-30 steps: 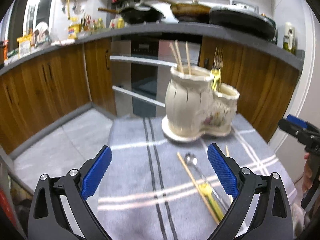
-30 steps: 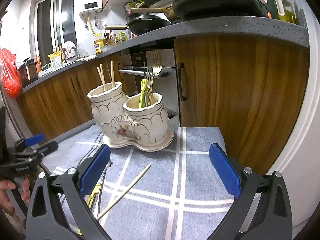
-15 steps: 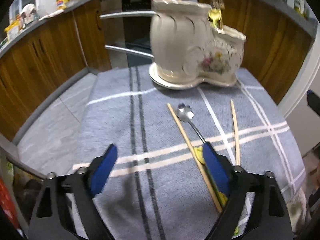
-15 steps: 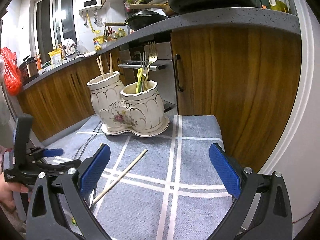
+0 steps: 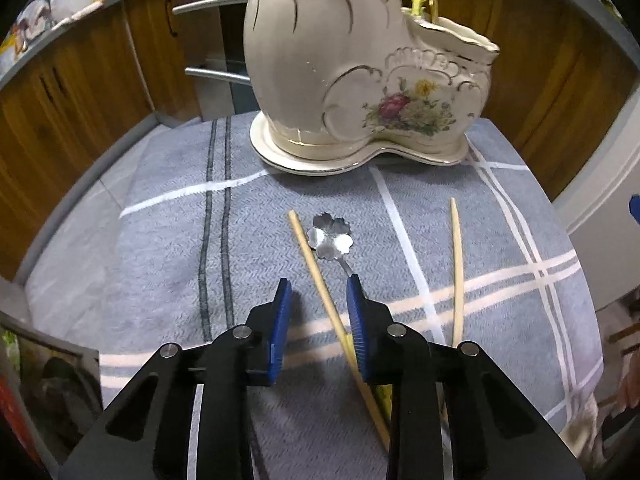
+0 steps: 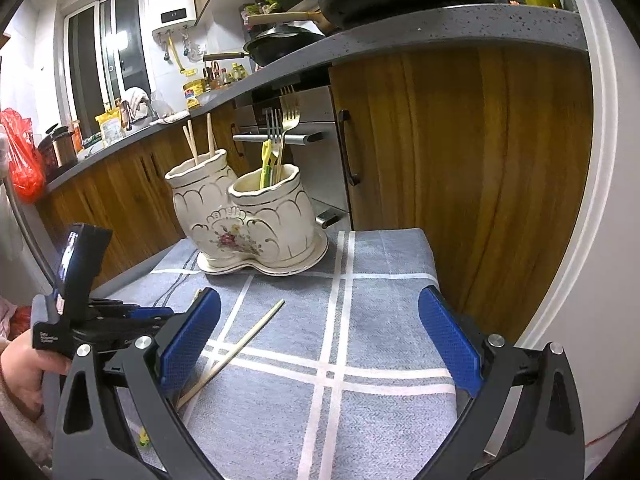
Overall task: Organize utensils
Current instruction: 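Withdraw both grippers from the holder back toward the utensils, then grasp a wooden chopstick with the left gripper while the right approaches the yellow utensil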
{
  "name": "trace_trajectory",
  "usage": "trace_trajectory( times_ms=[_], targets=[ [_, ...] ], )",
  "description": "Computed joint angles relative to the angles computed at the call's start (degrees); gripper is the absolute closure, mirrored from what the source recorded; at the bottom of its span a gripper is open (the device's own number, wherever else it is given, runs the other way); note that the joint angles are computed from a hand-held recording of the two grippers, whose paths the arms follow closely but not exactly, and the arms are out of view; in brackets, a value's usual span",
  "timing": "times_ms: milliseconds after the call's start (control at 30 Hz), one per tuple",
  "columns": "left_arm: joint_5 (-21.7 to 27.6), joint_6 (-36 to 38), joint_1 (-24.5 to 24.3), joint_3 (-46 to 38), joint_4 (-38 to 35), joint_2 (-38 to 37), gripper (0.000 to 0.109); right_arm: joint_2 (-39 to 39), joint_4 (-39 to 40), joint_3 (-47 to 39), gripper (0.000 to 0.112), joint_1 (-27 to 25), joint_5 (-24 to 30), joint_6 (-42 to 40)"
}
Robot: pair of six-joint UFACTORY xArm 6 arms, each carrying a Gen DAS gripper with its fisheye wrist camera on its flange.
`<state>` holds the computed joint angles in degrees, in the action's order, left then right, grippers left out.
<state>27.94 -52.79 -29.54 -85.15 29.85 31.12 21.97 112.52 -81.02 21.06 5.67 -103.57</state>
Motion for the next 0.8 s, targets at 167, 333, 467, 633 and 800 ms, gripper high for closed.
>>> trace_trajectory(
  times_ms=[167,333,467,633,800],
  targets=[
    [2.34,1.06,-0.14,-1.69,1.17,1.13,0.087,0.05,-1.37,0.36,0.015,-0.42,0.91,1.8],
    [3.12,3.99,-0.1,-0.58,1.23,0.12,0.098,0.13,-1.38,0.26,0.015,-0.38,0.82,1.75],
    [1.96,5.23,0.49,1.32,1.02,-1.05,0.101,0.27,-2.24,0.41,0.015,-0.02,0.68,2.28],
    [-1.4,3.66,1.52,6.47,2.72,-4.45,0.104,0.21,-10.62,1.87,0.015,1.45,1.18,9.18],
    [-6.71,0.49,2.51,12.05,5.12,-8.16,0.104,0.19,-27.11,4.29,0.016,4.17,2.99,23.71]
  ],
)
